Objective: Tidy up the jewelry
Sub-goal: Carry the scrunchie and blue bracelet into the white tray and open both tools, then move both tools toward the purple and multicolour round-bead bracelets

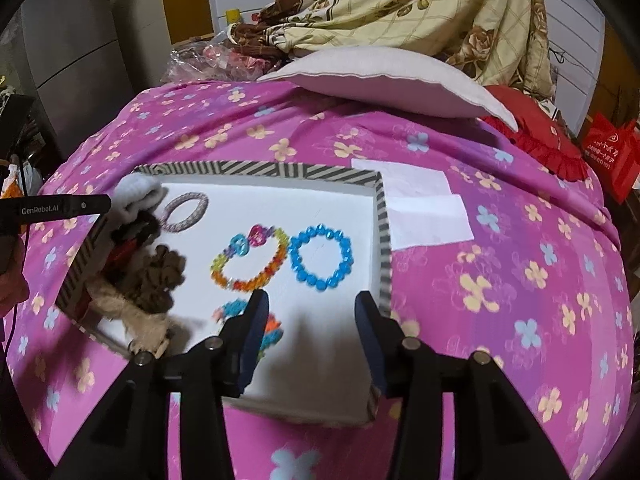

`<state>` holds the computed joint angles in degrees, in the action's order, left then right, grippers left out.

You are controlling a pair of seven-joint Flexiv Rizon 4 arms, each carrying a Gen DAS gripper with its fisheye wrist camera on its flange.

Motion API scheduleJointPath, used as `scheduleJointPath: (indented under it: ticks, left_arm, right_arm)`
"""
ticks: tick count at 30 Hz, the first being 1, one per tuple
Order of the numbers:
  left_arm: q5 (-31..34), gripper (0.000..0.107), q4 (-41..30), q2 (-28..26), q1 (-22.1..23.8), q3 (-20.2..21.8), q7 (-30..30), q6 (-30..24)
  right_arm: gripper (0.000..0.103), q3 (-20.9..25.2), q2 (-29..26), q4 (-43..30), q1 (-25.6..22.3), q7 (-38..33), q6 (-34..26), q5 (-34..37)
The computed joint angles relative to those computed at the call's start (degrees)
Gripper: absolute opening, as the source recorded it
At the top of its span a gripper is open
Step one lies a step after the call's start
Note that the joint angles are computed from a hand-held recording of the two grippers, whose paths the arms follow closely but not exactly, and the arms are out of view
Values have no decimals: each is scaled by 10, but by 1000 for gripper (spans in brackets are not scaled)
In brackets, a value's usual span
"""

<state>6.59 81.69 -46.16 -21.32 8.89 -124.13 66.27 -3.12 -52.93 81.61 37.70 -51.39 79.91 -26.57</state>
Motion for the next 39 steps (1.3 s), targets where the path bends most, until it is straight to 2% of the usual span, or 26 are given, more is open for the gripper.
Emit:
scheduleJointPath:
  ticks: [6,14,20,32,39]
  left_arm:
    - [40,59,41,32,-43,36,-50,7]
    - [88,59,94,71,-82,54,-120,35]
    - [128,59,105,82,-107,64,-162,29]
    - [203,59,118,102,-135,64,-227,18]
    - [225,59,135,113,-136,49,-245,21]
  right_arm:
    - [51,-19,31,59,24,18,34,-2]
    - [52,-54,63,130,61,49,84,0]
    - [53,-71,78,170,84,63,108,15]
    - [56,-108,102,229,133,68,131,41]
    - [58,-126,117,260,162,64,138,54]
